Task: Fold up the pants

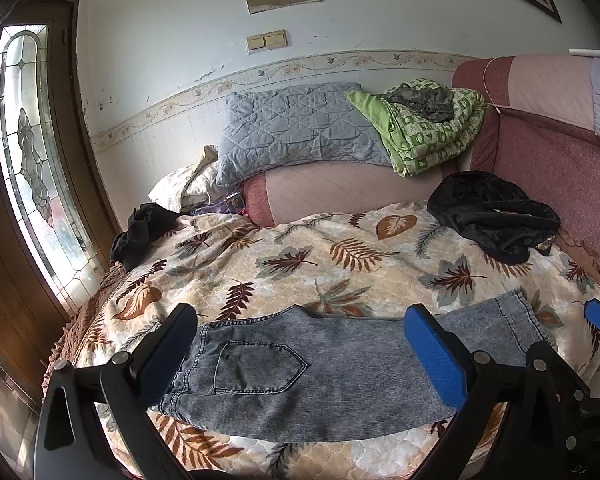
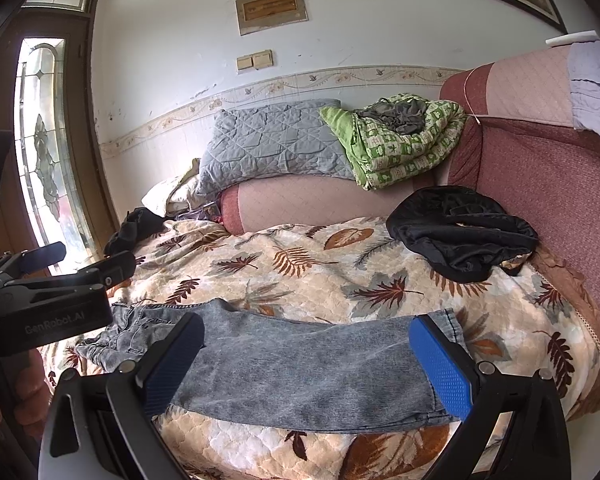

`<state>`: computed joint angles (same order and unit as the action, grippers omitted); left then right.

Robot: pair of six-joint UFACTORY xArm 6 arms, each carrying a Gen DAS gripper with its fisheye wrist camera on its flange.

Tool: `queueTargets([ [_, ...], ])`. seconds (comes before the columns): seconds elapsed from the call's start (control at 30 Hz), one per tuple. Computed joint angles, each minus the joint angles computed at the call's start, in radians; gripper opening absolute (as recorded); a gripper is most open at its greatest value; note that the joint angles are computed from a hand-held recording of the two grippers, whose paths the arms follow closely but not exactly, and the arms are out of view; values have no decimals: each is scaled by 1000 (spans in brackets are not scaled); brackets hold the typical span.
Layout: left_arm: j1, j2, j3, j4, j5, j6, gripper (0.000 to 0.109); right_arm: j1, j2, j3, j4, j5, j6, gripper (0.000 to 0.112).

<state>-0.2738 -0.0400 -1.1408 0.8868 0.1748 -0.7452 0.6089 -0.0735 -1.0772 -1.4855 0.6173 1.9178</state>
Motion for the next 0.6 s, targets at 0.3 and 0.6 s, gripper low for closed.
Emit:
queueTargets([
  [0.3, -9, -14, 7, 22, -3, -18, 103, -9, -39, 37, -26, 11, 44, 103],
  [0.6, -12, -21, 9, 30, -6, -26, 103, -7, -70, 58, -30, 37, 56, 103],
])
